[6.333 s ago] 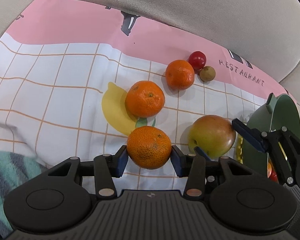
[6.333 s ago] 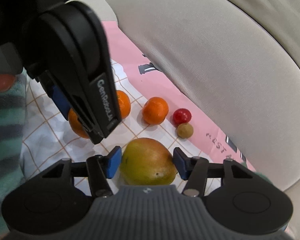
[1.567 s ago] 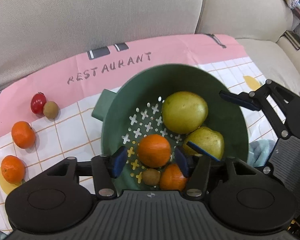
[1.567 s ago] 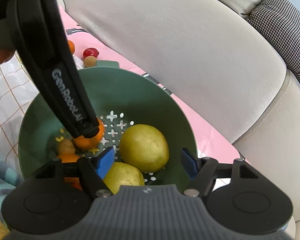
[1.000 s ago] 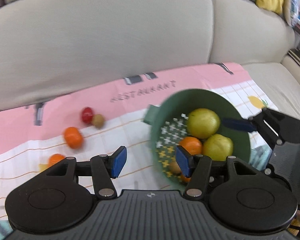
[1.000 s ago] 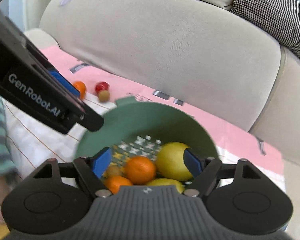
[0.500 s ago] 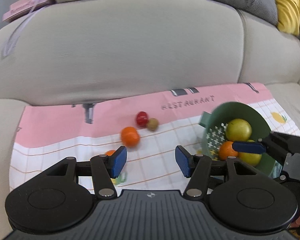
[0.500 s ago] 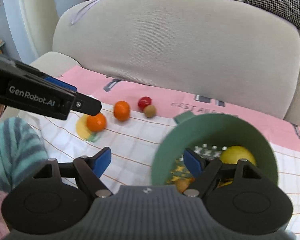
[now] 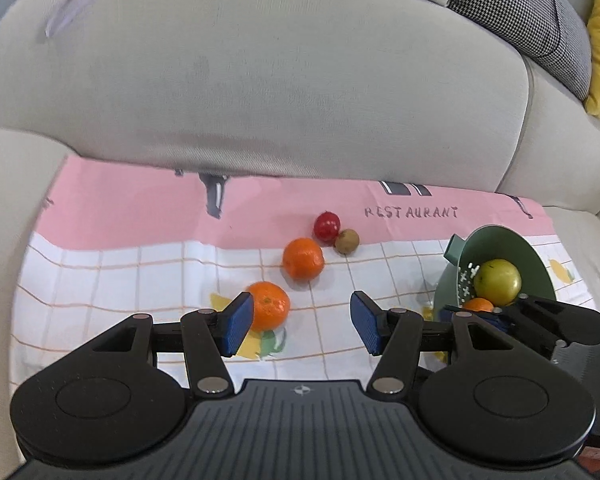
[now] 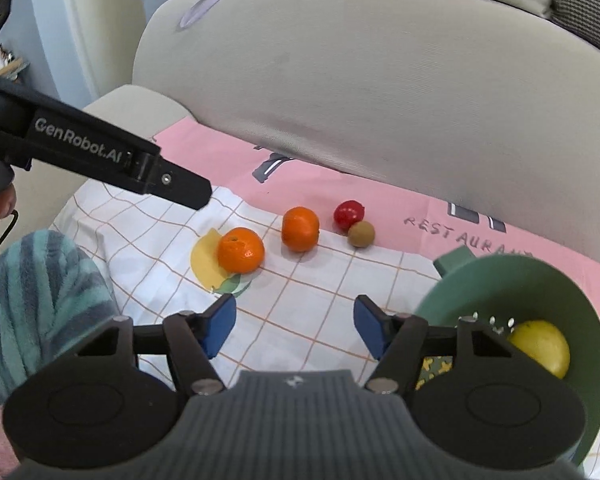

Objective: Organize fruits
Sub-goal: 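Move both tools back from the colander toward the remaining fruit, then close the left tool on a tangerine while the right tool grasps another tangerine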

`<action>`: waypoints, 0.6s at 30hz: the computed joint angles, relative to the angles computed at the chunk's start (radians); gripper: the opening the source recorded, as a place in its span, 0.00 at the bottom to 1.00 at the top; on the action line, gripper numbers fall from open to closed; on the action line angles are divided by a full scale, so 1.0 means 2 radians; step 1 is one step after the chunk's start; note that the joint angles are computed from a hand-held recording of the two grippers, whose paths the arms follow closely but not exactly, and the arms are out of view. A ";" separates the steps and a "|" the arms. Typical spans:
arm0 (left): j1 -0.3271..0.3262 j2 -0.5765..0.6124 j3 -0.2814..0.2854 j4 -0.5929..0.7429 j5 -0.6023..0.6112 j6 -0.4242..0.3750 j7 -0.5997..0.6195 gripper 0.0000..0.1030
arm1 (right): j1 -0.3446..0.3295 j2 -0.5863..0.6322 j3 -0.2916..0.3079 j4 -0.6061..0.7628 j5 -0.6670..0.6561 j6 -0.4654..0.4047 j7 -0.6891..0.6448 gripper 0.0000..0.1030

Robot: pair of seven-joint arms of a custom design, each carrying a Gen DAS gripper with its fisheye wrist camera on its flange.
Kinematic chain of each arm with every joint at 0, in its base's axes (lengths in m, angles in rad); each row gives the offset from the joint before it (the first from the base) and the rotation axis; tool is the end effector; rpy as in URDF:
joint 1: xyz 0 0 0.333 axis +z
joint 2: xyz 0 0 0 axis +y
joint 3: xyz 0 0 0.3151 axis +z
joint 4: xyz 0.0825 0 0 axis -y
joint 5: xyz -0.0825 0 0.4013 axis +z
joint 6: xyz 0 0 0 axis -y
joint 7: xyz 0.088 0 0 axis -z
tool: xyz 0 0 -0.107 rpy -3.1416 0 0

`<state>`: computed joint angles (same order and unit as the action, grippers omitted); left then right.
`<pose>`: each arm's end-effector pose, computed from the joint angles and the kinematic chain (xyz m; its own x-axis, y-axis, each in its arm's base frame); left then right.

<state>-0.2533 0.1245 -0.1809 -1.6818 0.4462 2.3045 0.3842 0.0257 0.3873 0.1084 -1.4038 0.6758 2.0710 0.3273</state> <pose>0.6041 -0.2634 0.5731 0.4398 -0.8650 0.2416 -0.6878 -0.4974 -0.5287 0.7124 0.1152 0.5216 0.9047 -0.4228 -0.0521 -0.3488 -0.6650 -0.6603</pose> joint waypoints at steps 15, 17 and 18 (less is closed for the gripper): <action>0.013 0.033 0.010 0.000 -0.058 0.007 0.024 0.61 | 0.020 0.027 0.015 0.004 -0.010 0.059 -0.078 0.41; 0.015 0.037 0.013 0.000 -0.063 0.010 0.017 0.60 | 0.026 0.038 0.016 0.014 -0.018 0.065 -0.065 0.39; 0.017 0.039 0.014 -0.002 -0.068 0.013 0.014 0.60 | 0.027 0.044 0.016 0.019 -0.022 0.067 -0.058 0.38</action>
